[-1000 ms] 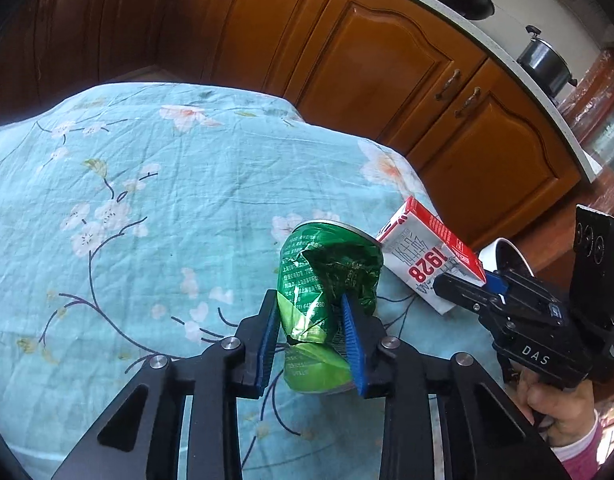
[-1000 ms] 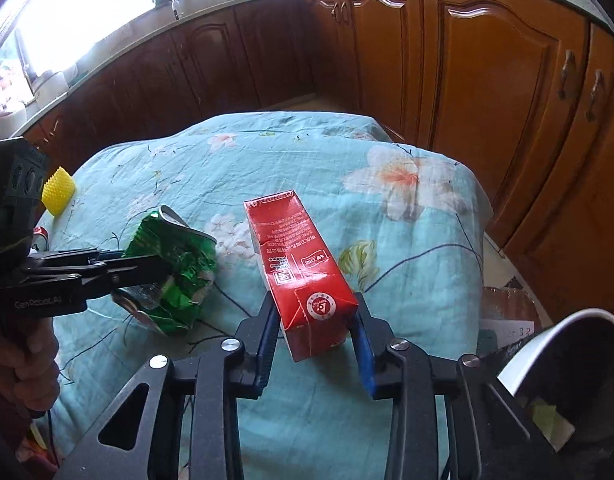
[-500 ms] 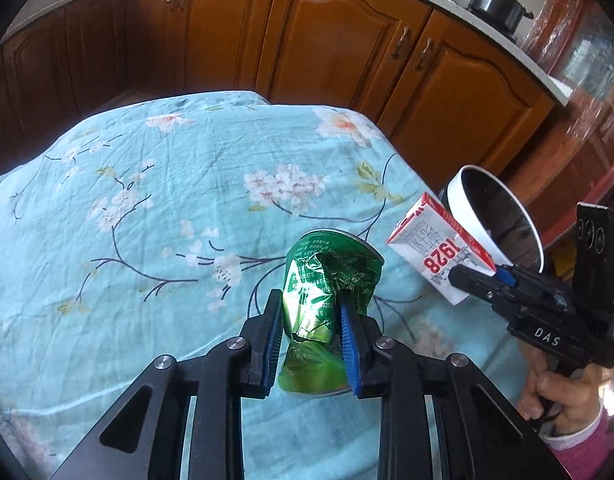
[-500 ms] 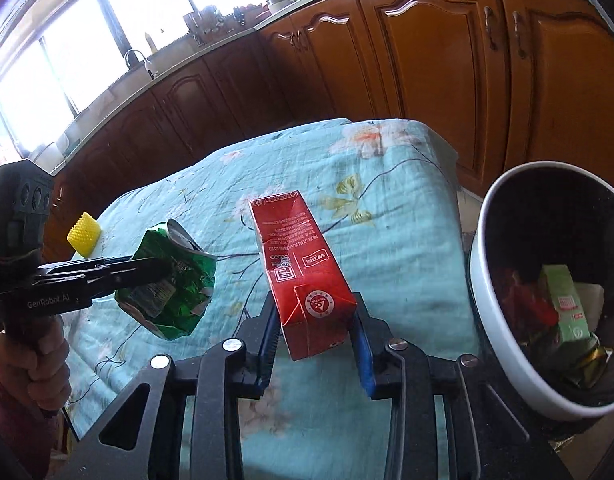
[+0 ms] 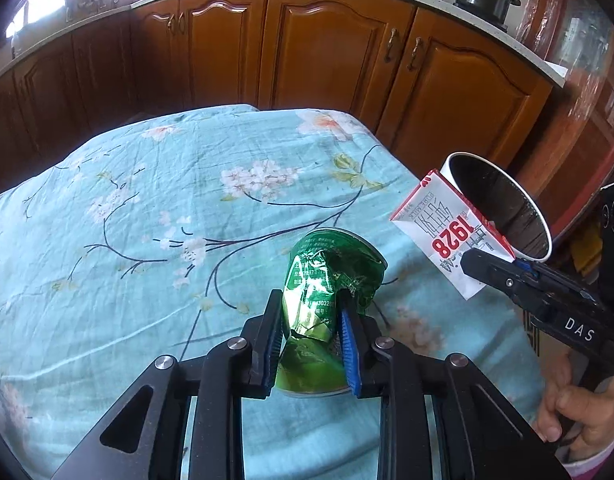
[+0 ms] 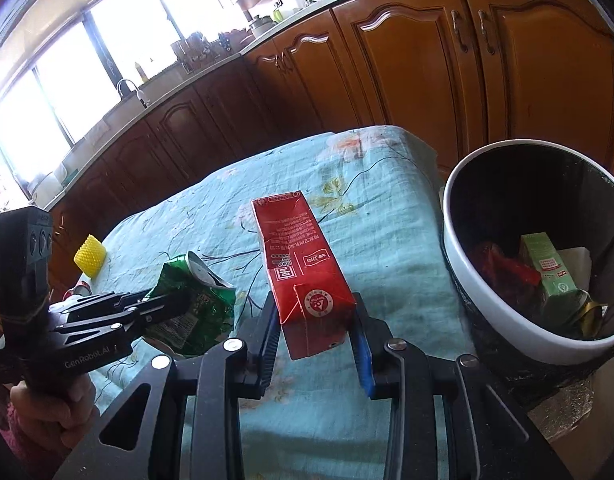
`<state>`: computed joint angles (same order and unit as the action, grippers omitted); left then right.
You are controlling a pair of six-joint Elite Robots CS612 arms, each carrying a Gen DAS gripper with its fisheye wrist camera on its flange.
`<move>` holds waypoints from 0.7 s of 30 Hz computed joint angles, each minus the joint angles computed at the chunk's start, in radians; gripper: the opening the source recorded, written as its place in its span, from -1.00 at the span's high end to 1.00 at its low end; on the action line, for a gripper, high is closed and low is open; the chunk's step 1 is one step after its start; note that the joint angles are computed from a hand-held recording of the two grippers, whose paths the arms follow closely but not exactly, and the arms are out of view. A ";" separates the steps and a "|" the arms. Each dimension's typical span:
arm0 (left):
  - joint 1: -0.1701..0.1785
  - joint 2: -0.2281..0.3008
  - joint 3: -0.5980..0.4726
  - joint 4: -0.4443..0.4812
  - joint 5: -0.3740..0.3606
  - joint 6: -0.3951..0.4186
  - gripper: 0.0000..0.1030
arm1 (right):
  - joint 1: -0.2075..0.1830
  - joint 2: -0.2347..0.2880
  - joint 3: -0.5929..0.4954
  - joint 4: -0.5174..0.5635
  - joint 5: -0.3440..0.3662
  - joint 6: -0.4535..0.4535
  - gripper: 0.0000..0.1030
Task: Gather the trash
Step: 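Carry the red carton in the right gripper while the left carries the green can over the bin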
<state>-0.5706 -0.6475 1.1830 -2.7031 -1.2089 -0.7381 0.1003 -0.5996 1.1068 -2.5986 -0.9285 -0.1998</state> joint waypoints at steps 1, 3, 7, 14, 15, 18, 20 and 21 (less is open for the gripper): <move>-0.003 -0.001 0.001 -0.009 -0.001 0.008 0.54 | -0.003 -0.004 0.008 -0.012 0.004 0.005 0.36; -0.009 -0.001 -0.002 -0.018 0.003 0.027 0.54 | -0.009 -0.012 0.022 -0.032 0.010 0.015 0.36; -0.018 0.000 -0.010 -0.039 0.006 0.053 0.54 | -0.020 -0.027 0.044 -0.072 0.016 0.035 0.36; -0.025 0.006 -0.034 -0.052 -0.004 0.090 0.54 | -0.044 -0.047 0.077 -0.135 0.008 0.066 0.36; -0.027 0.007 -0.039 -0.052 -0.007 0.095 0.54 | -0.048 -0.049 0.080 -0.143 0.007 0.072 0.36; -0.029 0.013 -0.056 -0.051 -0.018 0.104 0.54 | -0.058 -0.052 0.089 -0.164 -0.002 0.091 0.36; -0.027 0.021 -0.070 -0.052 -0.030 0.109 0.54 | -0.064 -0.055 0.095 -0.175 -0.012 0.101 0.36; -0.027 0.024 -0.077 -0.051 -0.034 0.111 0.54 | -0.067 -0.055 0.097 -0.180 -0.016 0.106 0.36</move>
<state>-0.5975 -0.6237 1.1063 -2.7543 -1.2433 -0.6274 0.0336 -0.6550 1.2042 -2.7789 -0.9449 -0.0941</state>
